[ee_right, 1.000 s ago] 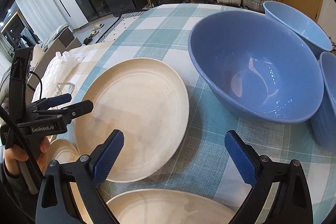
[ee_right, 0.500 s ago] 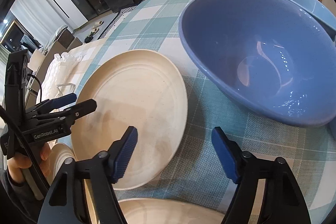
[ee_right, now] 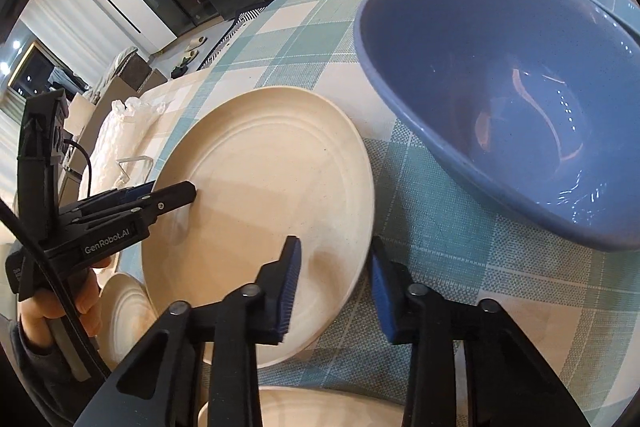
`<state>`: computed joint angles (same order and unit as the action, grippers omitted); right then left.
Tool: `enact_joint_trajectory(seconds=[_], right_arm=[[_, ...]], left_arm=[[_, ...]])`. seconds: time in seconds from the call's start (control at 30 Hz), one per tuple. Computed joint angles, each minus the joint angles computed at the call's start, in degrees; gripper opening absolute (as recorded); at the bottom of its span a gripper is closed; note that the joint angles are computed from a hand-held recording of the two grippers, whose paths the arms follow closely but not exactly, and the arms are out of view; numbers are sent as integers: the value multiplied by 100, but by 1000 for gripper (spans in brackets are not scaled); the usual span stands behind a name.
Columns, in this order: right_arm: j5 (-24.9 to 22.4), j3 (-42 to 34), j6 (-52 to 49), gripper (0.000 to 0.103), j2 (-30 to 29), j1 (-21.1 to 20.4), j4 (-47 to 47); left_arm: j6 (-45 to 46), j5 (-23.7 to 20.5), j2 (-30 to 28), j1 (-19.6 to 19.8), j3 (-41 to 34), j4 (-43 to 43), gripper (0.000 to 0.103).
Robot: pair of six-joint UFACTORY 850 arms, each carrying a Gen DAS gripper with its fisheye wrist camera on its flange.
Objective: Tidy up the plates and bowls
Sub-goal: 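Close the left gripper on the plate rim while the right gripper grips the opposite rim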
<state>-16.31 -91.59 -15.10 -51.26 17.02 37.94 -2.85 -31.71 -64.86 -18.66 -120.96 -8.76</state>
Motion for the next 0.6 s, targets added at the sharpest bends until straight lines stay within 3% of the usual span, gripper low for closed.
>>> enact_joint_trajectory(seconds=[0.2, 0.6], right_arm=[[57, 19, 332, 14, -9, -31, -219], [596, 345, -406, 12, 191, -7, 570]], left_arm=[[-139, 390, 181, 10, 354, -14, 17], [-187, 848, 511, -21, 850, 56, 14]])
